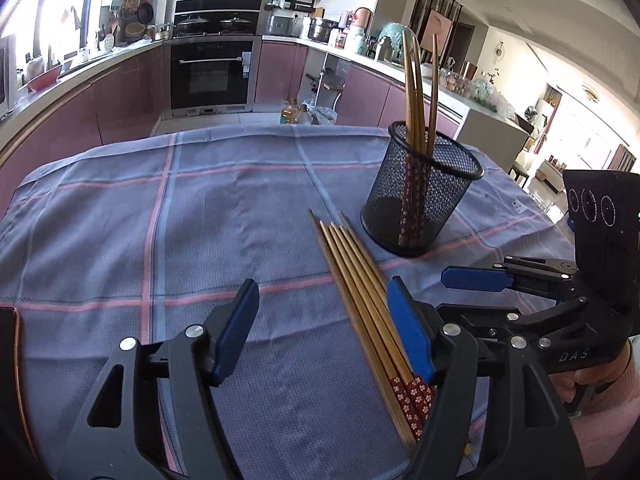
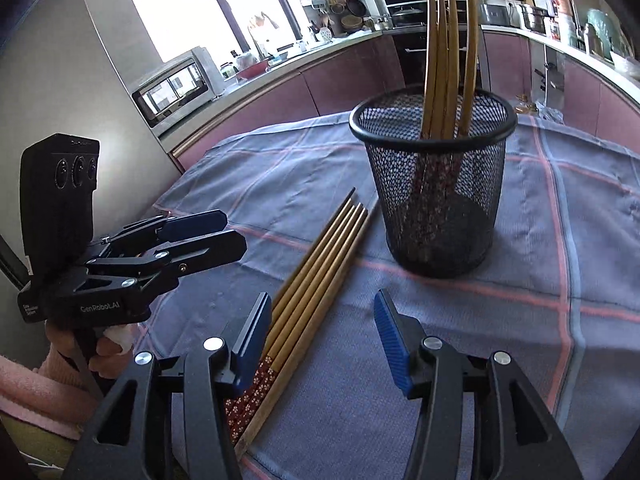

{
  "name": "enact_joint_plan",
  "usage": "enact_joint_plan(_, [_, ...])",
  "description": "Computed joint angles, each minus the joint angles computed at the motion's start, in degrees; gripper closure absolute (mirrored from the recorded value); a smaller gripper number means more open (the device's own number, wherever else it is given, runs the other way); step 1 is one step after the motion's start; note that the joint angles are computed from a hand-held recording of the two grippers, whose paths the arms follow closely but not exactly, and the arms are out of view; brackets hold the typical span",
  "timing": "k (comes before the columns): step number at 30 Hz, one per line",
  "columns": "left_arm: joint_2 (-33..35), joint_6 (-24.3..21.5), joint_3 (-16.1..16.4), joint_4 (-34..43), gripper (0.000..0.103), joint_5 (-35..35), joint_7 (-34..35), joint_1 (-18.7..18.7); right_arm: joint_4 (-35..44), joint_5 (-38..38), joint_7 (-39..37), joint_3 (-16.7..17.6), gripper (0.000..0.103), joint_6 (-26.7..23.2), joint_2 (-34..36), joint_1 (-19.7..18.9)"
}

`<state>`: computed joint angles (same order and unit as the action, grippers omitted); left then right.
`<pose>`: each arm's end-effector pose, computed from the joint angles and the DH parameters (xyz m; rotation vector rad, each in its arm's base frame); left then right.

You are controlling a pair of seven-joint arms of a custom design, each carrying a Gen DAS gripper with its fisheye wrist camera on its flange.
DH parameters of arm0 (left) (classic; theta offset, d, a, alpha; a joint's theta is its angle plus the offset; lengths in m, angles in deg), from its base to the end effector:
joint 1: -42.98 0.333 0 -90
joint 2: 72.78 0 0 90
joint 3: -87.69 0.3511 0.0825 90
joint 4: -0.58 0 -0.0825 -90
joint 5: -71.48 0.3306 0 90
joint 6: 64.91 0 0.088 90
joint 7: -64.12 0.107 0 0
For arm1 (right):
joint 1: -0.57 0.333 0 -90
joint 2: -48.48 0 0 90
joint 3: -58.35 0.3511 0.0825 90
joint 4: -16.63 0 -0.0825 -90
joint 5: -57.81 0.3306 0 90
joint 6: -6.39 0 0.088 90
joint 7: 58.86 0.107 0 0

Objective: Organize utensils
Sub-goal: 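Move to the pile and grasp a chopstick with the left tool while the right tool grasps one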

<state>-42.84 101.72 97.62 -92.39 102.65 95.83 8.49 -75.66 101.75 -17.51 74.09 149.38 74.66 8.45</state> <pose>0.6121 -0.3444 0.4632 -1.8418 1.7547 -0.9485 0.6385 0.2363 0.4730 -2.1144 1.0140 0.0447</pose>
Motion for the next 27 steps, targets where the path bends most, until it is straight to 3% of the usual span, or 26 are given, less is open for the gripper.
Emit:
enact_joint_plan(8, [1.0,-3.1,-3.2,0.5,0.042,-2.4,3.6,1.4,-2.0,-3.3,2.6,-0.5,0.052,4.0,-0.2,1.3])
enact_joint_plan(27, [3.0,-7.1,-5.3,3.4,0.05,-4.4,7.9,2.1,-2.9,-8.0,4.1,1.2,0.053,7.6,0.1,0.8])
